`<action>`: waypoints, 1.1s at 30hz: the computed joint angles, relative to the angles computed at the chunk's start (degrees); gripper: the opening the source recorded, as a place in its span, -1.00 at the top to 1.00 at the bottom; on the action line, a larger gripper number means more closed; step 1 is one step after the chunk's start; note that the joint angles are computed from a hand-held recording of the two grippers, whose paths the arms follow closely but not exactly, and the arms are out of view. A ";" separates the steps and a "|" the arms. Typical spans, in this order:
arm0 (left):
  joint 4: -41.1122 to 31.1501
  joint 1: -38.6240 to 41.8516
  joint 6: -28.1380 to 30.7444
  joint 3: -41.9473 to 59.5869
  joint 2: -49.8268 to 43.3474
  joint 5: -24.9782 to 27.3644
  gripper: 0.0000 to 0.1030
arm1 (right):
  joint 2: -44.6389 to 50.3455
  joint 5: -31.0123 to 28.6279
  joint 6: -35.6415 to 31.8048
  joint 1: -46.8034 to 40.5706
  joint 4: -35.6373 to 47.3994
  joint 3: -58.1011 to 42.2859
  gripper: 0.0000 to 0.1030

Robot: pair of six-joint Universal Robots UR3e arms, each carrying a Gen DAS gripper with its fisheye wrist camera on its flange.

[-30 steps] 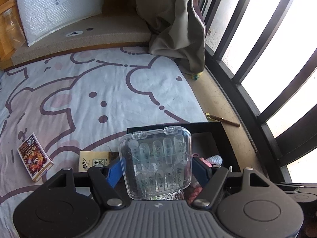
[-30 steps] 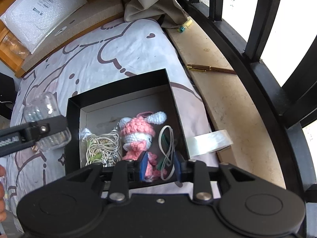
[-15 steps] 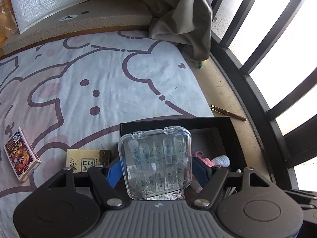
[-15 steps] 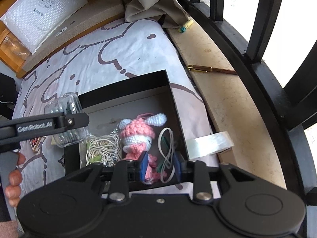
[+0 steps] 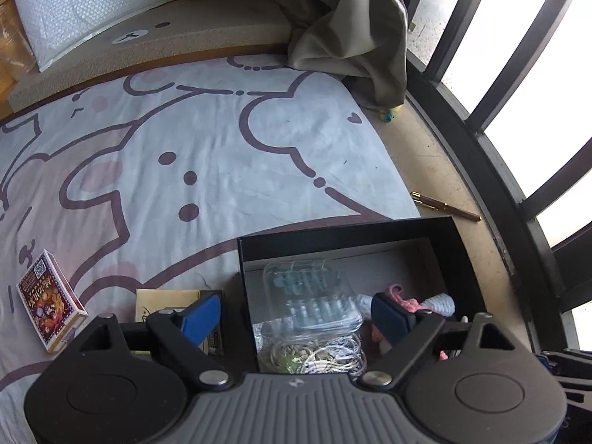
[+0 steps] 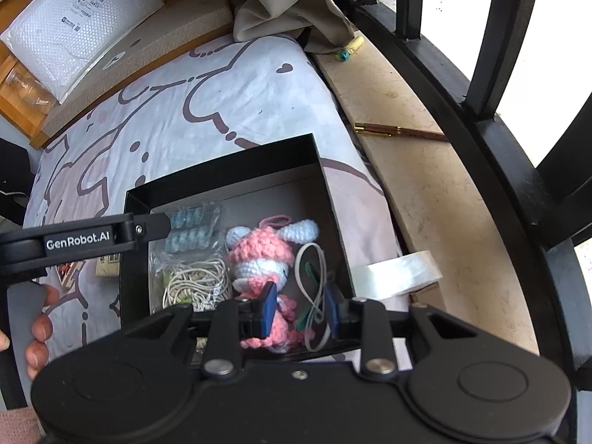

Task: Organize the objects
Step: 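Lower the clear case into the box and open left tool while right tool lowers the clip, then lower the green clip into the box and open right tool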

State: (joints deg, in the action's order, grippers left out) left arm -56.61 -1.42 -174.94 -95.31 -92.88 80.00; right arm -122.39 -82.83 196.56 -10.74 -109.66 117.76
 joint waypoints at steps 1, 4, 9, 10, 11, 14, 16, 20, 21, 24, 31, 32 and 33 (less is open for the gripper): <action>-0.02 0.03 0.03 -0.05 0.10 0.12 -0.72 | 0.15 -0.02 0.10 0.19 -0.11 -0.10 0.43; -0.30 0.24 0.26 -0.24 0.64 0.21 -0.72 | 0.74 -0.49 0.62 0.94 -0.52 -0.42 0.43; -1.00 1.08 0.71 -0.63 1.74 0.16 -0.72 | 1.11 -1.01 1.01 1.41 -0.77 -0.70 0.43; -1.32 1.24 0.82 -0.62 2.01 0.16 -0.72 | 1.29 -1.26 1.39 1.76 -0.88 -0.92 0.43; -1.44 1.38 0.91 -0.70 2.26 0.17 -0.72 | 1.34 -1.47 1.68 1.96 -1.02 -1.04 0.43; -2.23 1.96 1.26 -0.87 3.19 0.02 -0.72 | 1.28 -2.08 2.32 2.42 -1.44 -1.38 0.43; -2.93 2.39 1.57 -0.86 3.82 -0.22 -0.72 | 1.16 -2.59 2.69 2.77 -1.72 -1.60 0.43; -4.41 3.13 2.18 -0.54 5.38 -0.50 -0.72 | 0.74 -3.68 3.54 3.73 -1.88 -2.25 0.42; -4.80 3.34 2.41 -0.47 5.88 -0.69 -0.72 | 0.72 -4.06 3.80 4.13 -1.85 -2.48 0.40; -5.89 4.05 3.14 -0.42 7.60 -1.28 -0.72 | 0.53 -5.27 4.57 5.23 -1.56 -3.24 0.38; -8.60 5.20 4.87 -0.94 11.68 -0.96 -0.72 | -0.22 -7.99 6.38 7.89 -0.15 -5.73 0.19; -8.99 5.36 5.08 -0.97 12.24 -0.98 -0.72 | -0.36 -8.51 6.50 8.34 0.04 -6.10 0.18; -9.38 5.53 5.30 -1.04 12.82 -1.04 -0.72 | -0.46 -8.98 6.69 8.72 0.26 -6.44 0.16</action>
State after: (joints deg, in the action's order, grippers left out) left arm -65.99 4.11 -169.64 -96.35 -80.06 78.96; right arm -122.85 -91.81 203.24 -2.02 -109.40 111.32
